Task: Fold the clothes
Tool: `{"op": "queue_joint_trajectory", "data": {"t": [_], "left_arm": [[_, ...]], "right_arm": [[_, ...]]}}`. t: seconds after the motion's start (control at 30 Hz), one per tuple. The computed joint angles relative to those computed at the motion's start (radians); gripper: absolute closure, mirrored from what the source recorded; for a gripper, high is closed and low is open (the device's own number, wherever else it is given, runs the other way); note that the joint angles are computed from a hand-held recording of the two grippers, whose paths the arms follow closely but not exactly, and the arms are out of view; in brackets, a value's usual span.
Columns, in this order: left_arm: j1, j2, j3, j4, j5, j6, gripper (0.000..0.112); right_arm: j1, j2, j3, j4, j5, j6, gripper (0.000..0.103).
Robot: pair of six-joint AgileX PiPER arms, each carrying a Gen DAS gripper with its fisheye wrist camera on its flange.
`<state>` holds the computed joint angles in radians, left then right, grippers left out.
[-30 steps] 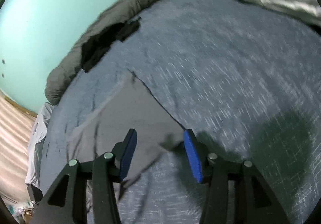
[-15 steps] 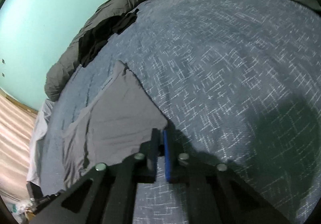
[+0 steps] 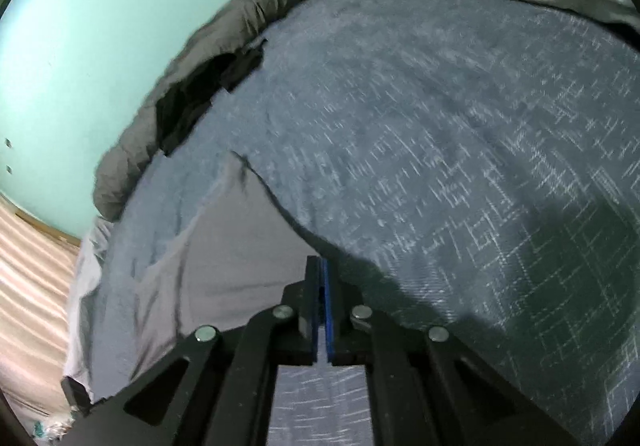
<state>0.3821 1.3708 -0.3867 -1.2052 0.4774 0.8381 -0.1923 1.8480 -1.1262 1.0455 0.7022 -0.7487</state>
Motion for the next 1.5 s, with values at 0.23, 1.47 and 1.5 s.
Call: {"op": "queue_joint_trajectory", "data": {"t": [0.23, 1.47, 1.5], "left_arm": [[0.014, 0.0, -0.031, 0.035, 0.053, -0.049, 0.085], [-0.155, 0.574, -0.824, 0.266, 0.088, -0.261, 0.078], [-0.153, 0.582, -0.831, 0.254, 0.093, -0.253, 0.09]], "right_arm": [[0.029, 0.016, -0.021, -0.043, -0.005, 0.026, 0.099], [0.296, 0.587, -1.175, -0.541, 0.391, 0.186, 0.062], [0.304, 0.605, -1.206, -0.569, 0.399, 0.195, 0.062]]}}
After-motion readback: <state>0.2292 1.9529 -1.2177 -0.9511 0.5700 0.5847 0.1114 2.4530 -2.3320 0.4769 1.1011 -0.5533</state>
